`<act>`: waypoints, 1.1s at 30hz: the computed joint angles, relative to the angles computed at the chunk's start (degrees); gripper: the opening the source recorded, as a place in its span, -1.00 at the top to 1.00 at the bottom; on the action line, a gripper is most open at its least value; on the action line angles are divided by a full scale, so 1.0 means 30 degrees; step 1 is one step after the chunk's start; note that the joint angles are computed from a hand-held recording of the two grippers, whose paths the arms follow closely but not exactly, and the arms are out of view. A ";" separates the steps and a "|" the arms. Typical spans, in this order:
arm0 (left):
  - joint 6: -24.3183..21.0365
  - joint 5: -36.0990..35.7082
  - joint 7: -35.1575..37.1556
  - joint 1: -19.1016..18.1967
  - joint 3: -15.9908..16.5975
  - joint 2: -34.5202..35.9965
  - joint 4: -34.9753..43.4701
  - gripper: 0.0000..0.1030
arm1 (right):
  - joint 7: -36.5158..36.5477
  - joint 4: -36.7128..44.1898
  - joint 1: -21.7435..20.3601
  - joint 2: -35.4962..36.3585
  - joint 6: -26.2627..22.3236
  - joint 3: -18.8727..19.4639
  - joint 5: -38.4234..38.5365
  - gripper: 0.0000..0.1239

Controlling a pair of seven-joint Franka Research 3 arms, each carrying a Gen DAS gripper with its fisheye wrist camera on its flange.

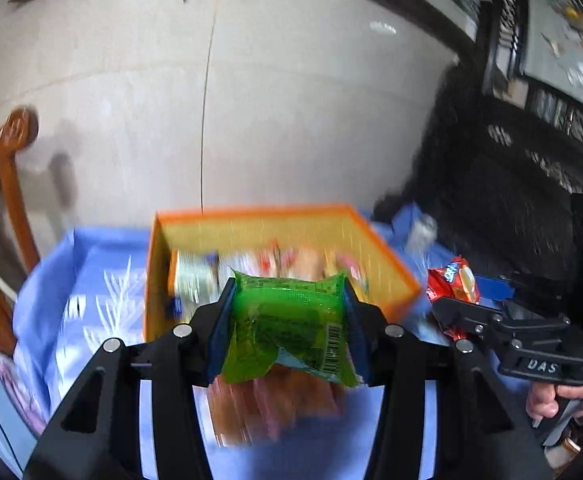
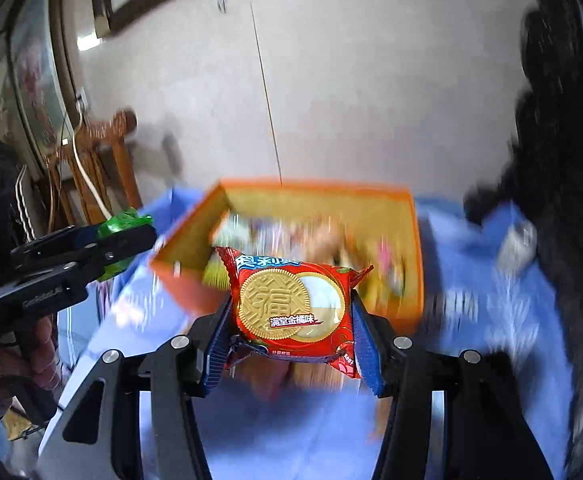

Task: Organize snacks
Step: 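Carry red biscuit pack and green pack over the orange box and release them, then grasp barcoded bread stick bag with right gripper while left grasps cracker pack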

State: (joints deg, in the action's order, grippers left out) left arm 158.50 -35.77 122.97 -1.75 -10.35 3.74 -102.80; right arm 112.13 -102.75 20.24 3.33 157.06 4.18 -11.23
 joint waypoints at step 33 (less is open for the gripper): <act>-0.2660 0.5236 -0.5212 -0.1320 0.1093 -0.2663 -0.5290 -0.92 | 0.1624 -0.2034 -0.1142 0.1734 -0.4800 -0.0532 -0.0662 -0.01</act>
State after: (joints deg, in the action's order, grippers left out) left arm 150.52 -20.06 107.34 -5.71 -7.07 -4.25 -118.67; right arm 117.00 -108.86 16.81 8.53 142.66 2.58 -13.21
